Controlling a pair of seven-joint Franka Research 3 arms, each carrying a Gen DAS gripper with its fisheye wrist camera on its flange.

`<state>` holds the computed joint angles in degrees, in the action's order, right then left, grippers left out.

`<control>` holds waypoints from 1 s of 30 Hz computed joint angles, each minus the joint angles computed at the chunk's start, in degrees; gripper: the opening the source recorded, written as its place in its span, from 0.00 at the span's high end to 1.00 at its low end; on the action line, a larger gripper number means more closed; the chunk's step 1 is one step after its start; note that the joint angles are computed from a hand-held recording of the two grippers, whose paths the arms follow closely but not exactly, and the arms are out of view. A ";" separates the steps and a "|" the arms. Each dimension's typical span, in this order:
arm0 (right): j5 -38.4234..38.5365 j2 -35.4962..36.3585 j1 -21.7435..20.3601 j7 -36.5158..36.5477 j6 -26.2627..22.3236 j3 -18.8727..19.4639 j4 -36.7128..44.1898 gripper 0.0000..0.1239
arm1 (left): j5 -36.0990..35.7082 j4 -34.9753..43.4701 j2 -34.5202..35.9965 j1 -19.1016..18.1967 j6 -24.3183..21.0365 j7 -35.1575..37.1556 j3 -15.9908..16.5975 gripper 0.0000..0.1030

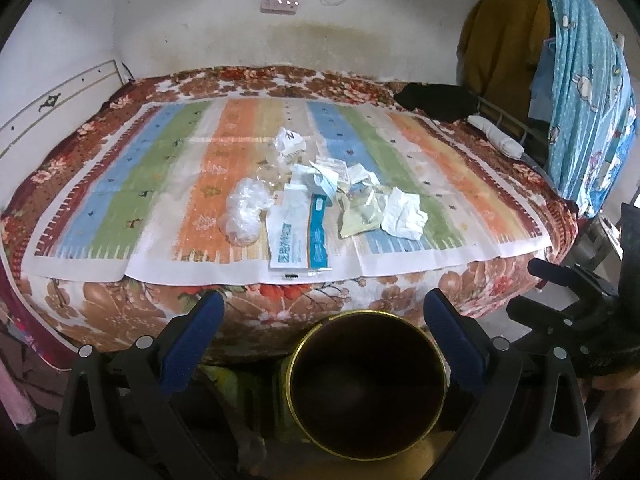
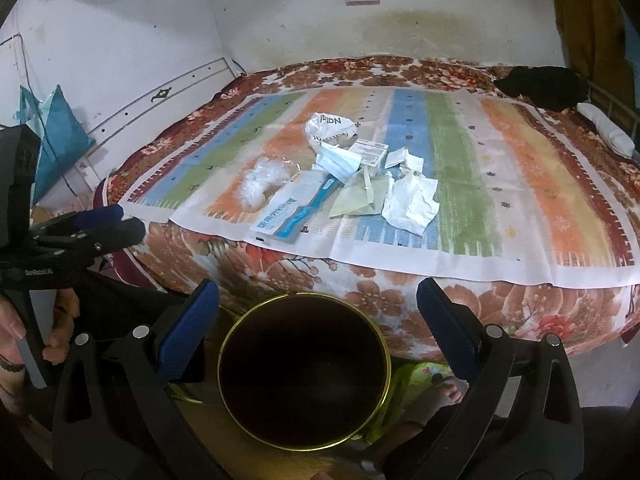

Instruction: Collect trash

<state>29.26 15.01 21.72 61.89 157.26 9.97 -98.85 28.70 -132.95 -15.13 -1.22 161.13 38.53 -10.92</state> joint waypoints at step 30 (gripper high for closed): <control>-5.13 10.23 -0.22 9.28 -10.35 -2.49 17.01 0.24 | -8.92 10.65 7.87 -0.99 -8.37 11.39 3.40 0.06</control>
